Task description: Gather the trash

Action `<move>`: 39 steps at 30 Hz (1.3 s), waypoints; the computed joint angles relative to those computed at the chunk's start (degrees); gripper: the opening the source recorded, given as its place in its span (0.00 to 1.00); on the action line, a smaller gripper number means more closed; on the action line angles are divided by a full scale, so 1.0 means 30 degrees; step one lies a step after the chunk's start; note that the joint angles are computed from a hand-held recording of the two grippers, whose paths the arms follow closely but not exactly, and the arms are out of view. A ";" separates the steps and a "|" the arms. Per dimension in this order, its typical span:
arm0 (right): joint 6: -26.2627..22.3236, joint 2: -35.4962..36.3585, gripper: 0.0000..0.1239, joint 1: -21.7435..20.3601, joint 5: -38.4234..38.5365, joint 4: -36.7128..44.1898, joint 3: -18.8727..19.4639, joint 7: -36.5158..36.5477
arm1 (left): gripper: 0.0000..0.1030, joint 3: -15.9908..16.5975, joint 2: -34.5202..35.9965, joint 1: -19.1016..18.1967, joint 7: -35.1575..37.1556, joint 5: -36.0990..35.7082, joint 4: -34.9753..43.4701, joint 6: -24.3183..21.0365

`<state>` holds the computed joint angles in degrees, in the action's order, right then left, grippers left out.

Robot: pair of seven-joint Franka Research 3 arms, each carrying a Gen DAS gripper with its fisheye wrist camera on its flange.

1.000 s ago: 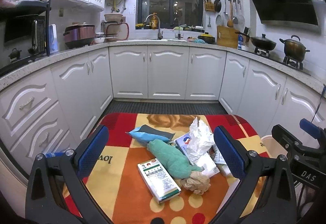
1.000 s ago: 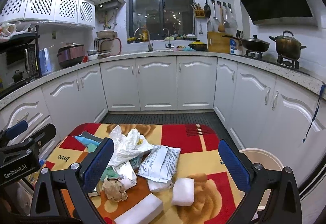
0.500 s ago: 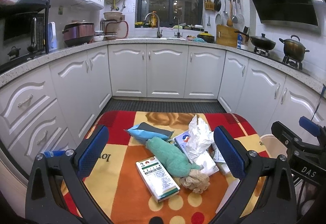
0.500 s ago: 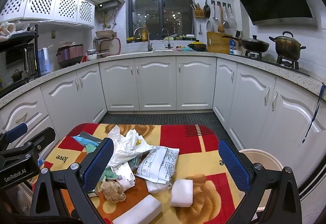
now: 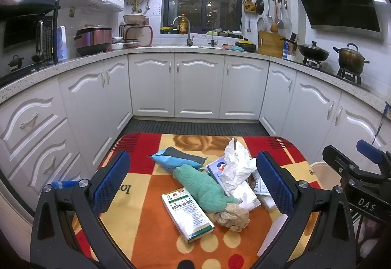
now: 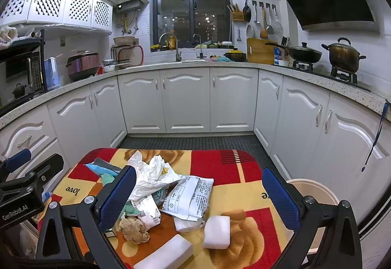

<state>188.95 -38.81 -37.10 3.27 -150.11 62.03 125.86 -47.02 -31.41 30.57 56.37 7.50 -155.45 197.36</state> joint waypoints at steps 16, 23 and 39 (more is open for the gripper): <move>-0.0262 -0.0101 0.82 -0.0103 -0.0119 0.0048 0.0137 0.0308 | 0.99 -0.0165 -0.0087 0.0029 -0.0202 0.0009 -0.0029 -0.0059; -0.0461 -0.0123 0.82 -0.0224 -0.0391 0.0121 0.0237 0.0634 | 0.99 -0.0718 -0.0312 0.0207 -0.0825 0.0087 0.0136 -0.0550; -0.0615 -0.0060 0.82 -0.0240 -0.0887 0.0097 0.0233 0.1066 | 0.99 -0.0577 -0.0243 0.0728 -0.2402 0.1833 0.0341 -0.0981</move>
<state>187.11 -38.99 -37.82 0.61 -149.82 62.73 129.06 -48.76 -32.14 32.75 49.16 13.00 -154.43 194.42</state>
